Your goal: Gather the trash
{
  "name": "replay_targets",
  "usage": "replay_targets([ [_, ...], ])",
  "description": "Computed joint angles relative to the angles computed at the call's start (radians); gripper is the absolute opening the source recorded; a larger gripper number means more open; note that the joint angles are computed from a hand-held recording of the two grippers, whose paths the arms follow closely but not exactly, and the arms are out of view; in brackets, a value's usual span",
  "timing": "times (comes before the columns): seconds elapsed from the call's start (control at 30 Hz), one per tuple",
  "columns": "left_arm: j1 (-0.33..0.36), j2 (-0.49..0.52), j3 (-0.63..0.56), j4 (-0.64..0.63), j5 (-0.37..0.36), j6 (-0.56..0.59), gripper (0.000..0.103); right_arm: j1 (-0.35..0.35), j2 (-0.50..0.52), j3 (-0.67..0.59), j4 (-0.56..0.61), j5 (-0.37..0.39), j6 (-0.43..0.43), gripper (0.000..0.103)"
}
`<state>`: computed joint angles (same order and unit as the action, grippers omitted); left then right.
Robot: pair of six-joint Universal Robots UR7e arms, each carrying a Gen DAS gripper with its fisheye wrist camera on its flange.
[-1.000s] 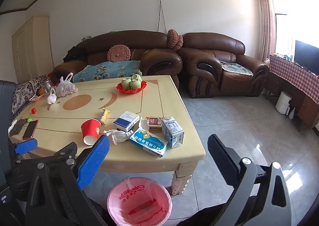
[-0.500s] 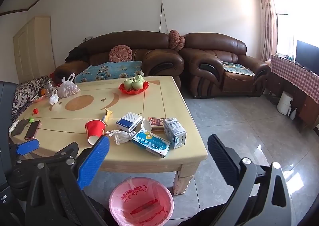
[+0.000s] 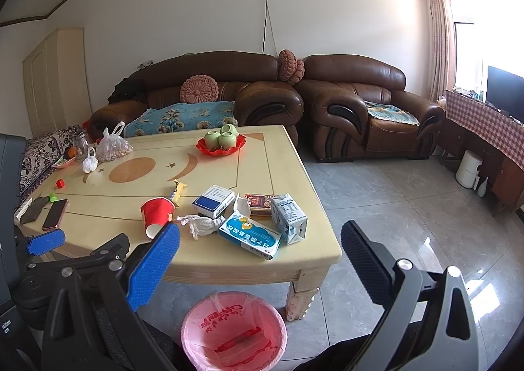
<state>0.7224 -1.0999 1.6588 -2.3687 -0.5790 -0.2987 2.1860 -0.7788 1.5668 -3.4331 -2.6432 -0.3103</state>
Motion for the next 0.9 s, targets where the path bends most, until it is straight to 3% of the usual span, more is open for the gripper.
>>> replay_targets([
  [0.9,-0.002,-0.007,-0.005,0.012,0.004,-0.002,0.098,-0.002,-0.003,0.003,-0.001,0.002,0.001,0.097],
])
